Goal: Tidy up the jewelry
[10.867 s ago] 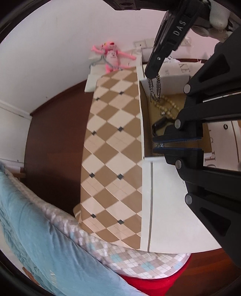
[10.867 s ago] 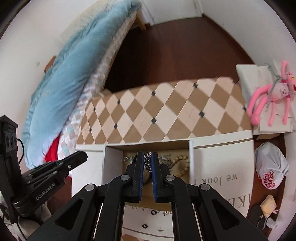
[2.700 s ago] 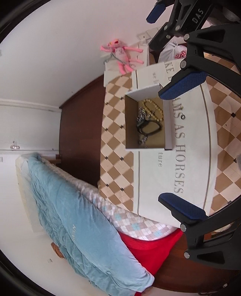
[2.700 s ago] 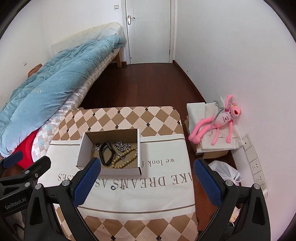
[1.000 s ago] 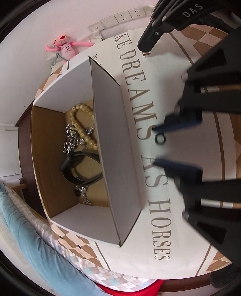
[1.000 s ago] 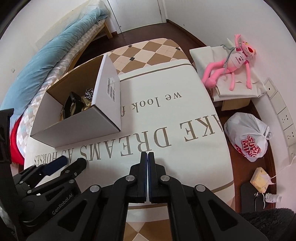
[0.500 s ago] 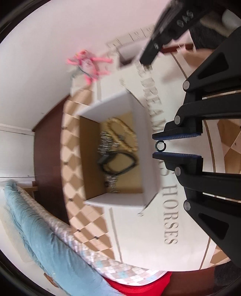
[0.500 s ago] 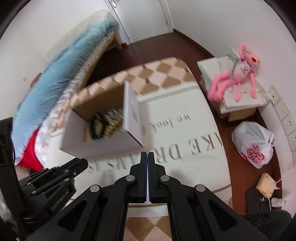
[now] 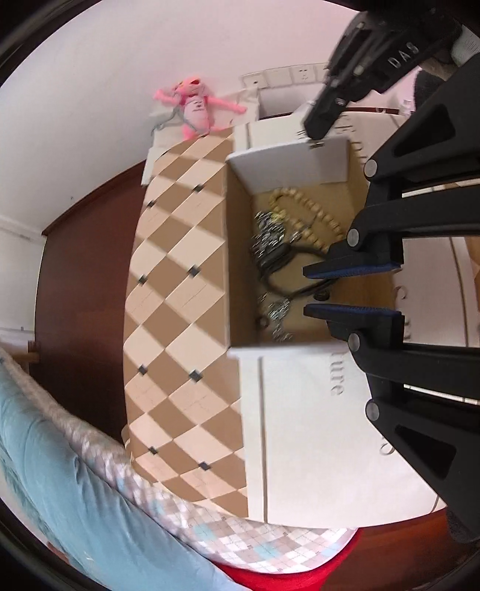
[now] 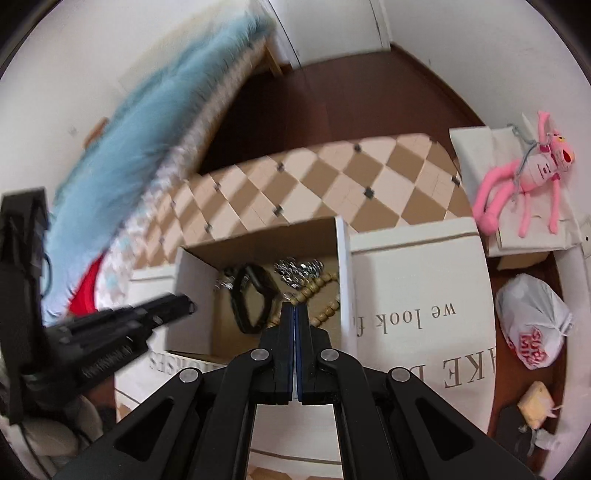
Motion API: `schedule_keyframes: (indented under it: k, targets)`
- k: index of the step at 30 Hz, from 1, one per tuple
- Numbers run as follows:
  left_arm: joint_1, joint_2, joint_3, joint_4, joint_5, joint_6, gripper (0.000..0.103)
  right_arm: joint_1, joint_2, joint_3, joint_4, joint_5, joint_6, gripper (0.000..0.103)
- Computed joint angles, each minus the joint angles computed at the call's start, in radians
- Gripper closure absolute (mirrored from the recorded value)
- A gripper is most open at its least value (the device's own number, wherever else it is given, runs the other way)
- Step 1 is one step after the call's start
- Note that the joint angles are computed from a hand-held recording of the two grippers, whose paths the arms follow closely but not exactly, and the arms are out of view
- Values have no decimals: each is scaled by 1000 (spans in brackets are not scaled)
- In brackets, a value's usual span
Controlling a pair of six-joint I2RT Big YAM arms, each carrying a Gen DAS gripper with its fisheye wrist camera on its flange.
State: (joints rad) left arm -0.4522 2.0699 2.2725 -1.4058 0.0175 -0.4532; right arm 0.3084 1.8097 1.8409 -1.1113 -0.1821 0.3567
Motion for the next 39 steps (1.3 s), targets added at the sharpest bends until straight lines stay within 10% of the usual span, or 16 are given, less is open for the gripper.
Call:
schedule_keyframes:
  k: [2, 4, 10, 13, 21, 39]
  targets:
    - [5, 13, 33, -25, -23, -4, 77, 0, 39, 53, -58, -7, -14, 102]
    - [12, 11, 43, -26, -40, -7, 40, 0, 70, 99, -110, -5, -18, 92]
    - [20, -28, 5, -7, -87, -19, 31, -2, 67, 111, -126, 9, -16, 63]
    - [18, -48, -31, -3, -107, -23, 8, 3, 62, 119, -145, 48, -22, 55]
    - [-17, -135, -208, 53, -240, -44, 0, 25, 37, 85, -176, 208, -42, 4]
    - [-95, -276, -293, 46, -349, -102, 0, 62, -103, -19, -150, 293, -9, 0]
